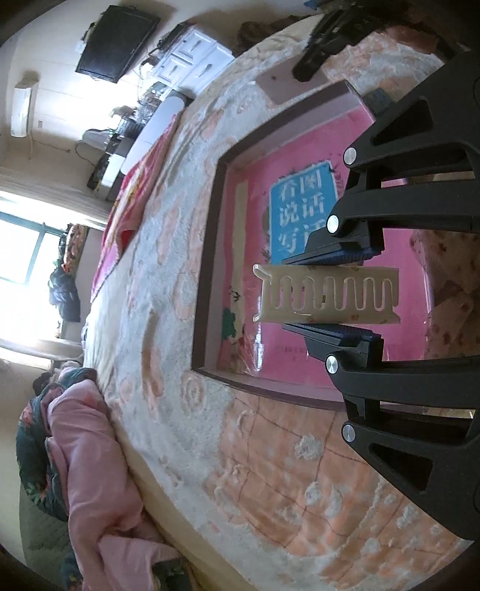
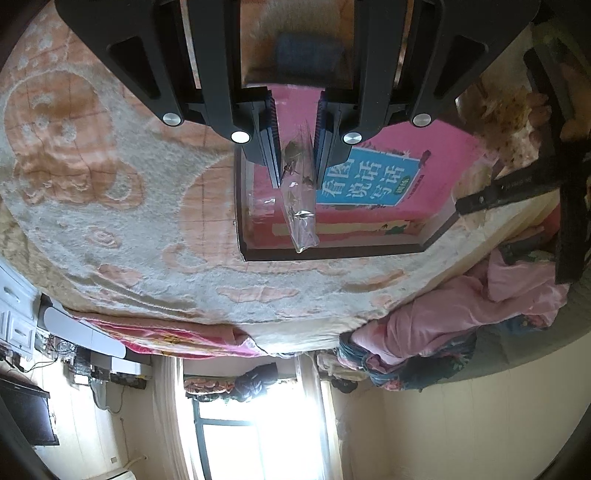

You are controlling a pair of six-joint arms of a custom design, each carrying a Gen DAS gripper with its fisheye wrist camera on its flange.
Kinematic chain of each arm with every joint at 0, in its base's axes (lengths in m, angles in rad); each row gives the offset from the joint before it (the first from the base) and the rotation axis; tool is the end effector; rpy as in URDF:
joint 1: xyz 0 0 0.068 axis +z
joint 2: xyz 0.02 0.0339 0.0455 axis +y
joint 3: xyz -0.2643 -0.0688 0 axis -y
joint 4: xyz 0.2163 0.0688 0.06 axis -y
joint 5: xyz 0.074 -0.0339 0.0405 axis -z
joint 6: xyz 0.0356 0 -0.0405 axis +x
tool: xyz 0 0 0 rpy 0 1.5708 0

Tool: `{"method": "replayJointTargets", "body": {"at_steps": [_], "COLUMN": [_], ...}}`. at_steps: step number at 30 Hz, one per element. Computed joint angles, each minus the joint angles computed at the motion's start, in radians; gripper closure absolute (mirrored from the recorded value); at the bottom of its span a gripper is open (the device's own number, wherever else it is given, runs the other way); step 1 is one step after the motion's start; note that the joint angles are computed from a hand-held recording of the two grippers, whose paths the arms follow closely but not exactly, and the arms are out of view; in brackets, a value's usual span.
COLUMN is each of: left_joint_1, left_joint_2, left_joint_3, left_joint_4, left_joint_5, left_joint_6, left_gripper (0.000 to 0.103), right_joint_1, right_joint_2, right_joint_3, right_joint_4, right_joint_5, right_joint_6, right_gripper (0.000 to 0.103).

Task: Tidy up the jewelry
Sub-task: 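Carry the white clip with the left tool while the right tool carries the bag over the pink box, then open the left tool to drop the clip while the right tool releases the bag into the box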

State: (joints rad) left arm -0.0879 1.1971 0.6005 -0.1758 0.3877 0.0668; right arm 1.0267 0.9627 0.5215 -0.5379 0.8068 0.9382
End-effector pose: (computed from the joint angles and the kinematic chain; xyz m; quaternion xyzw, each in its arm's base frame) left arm 0.2108 -0.0321 0.2130 0.1445 0.8956 -0.1815 0.3795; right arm 0.0972 0.1109 0.2104 0.0754 0.8840 0.0147 0.4612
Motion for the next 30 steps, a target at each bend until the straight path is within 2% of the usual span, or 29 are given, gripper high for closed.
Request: {"method": "replayJointTargets", "body": {"at_steps": [4,9,15,21,22,26,28,30], "left_joint_1": [-0.014,-0.030,-0.049,-0.046,-0.044,-0.034,-0.034,-0.028], "left_joint_2": [0.035,0.063,0.048,0.029,0.028,-0.002,-0.013,-0.030], "left_joint_3": [0.001,-0.004,-0.016,-0.029,-0.029,-0.040,-0.042,-0.046], "left_joint_4": [0.008,0.018,0.025,0.025,0.027,0.015,0.011,0.005], "left_joint_5": [-0.006,-0.017,-0.031,-0.026,-0.024,-0.014,-0.015,-0.009], "left_joint_6": [0.015,0.027,0.034,0.037,0.036,0.035,0.033,0.033], "left_gripper": [0.083,0.083,0.083,0.075,0.073,0.067,0.064,0.060], "right_joint_1": [-0.092,-0.142,-0.155,-0.130,-0.124,-0.084,-0.070,-0.055], "right_joint_2": [0.066,0.127,0.144,0.126,0.119,0.098,0.086,0.074], "right_joint_3": [-0.005,-0.033,-0.071,-0.089,-0.093,-0.092,-0.094,-0.093], "right_joint_4": [0.101,0.166,0.191,0.192,0.190,0.162,0.149,0.133], "right_joint_5": [-0.085,-0.144,-0.169,-0.150,-0.145,-0.104,-0.091,-0.077], "right_joint_6": [-0.090,-0.105,-0.078,-0.057,-0.053,-0.024,-0.007,0.010], "right_gripper": [0.087,0.087,0.087,0.085,0.083,0.066,0.065,0.056]}}
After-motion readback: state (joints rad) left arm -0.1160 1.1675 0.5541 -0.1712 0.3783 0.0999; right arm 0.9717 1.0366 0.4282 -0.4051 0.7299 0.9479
